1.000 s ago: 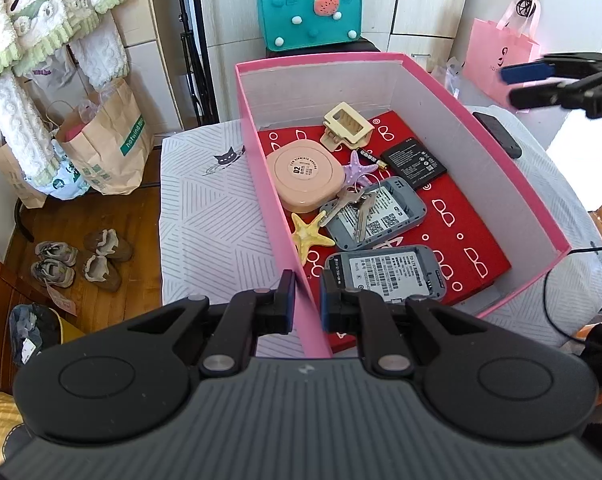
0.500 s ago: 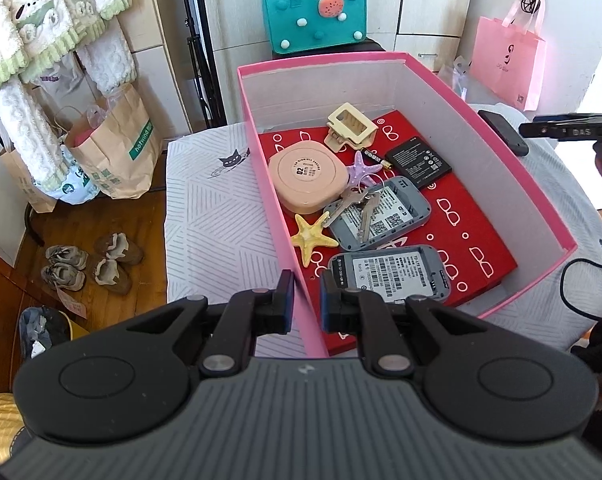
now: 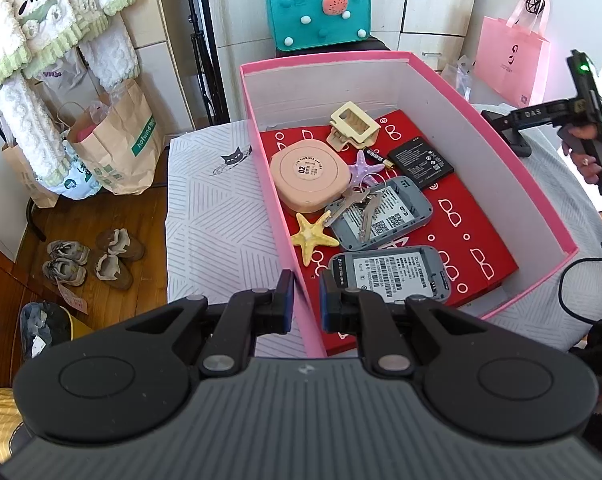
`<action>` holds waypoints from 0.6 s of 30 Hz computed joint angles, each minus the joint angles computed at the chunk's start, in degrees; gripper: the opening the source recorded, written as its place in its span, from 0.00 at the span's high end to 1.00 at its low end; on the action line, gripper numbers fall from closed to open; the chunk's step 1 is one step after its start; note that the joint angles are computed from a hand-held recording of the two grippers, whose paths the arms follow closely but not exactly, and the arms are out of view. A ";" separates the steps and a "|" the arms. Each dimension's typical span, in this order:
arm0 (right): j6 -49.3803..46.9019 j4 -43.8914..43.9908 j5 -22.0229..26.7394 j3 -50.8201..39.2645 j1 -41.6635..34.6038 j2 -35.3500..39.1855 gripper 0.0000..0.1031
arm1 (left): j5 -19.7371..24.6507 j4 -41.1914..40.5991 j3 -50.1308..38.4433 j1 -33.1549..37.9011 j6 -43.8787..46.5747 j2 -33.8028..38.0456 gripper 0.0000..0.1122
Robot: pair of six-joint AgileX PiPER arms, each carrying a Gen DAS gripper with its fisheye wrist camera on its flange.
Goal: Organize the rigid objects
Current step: 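Move the right gripper to the black power bank and grasp it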
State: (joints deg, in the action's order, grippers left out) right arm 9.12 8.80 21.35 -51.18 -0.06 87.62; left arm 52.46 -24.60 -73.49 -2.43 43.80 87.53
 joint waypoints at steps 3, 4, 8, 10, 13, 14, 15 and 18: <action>1.20 -1.57 0.74 -1.64 -0.05 1.76 0.19 | 0.46 0.09 -0.19 0.15 0.15 0.00 0.90; 1.95 -2.43 1.06 -1.87 0.22 1.76 0.19 | 0.48 0.22 -0.12 0.12 0.11 -0.10 0.90; -2.17 1.47 0.34 -1.09 -0.42 0.81 0.32 | 0.58 0.15 -0.20 0.16 0.05 -0.08 0.90; -4.63 3.88 0.13 -0.07 -0.75 -0.35 0.32 | 0.59 0.28 -0.26 0.03 -0.13 -0.04 0.90; -9.45 9.60 0.48 1.42 -1.32 -2.70 0.33 | 0.49 0.39 -0.28 -0.03 -0.16 -0.05 0.90; -10.51 10.87 0.39 2.20 -1.27 -3.84 0.34 | 0.45 0.40 -0.17 -0.01 -0.11 -0.15 0.90; -10.58 11.05 0.18 2.96 -0.97 -5.02 0.34 | 0.55 0.26 -0.26 0.03 -0.09 -0.05 0.90; -10.68 10.92 0.07 4.81 -0.03 -8.53 0.34 | 0.50 0.34 -0.27 0.00 -0.14 -0.04 0.90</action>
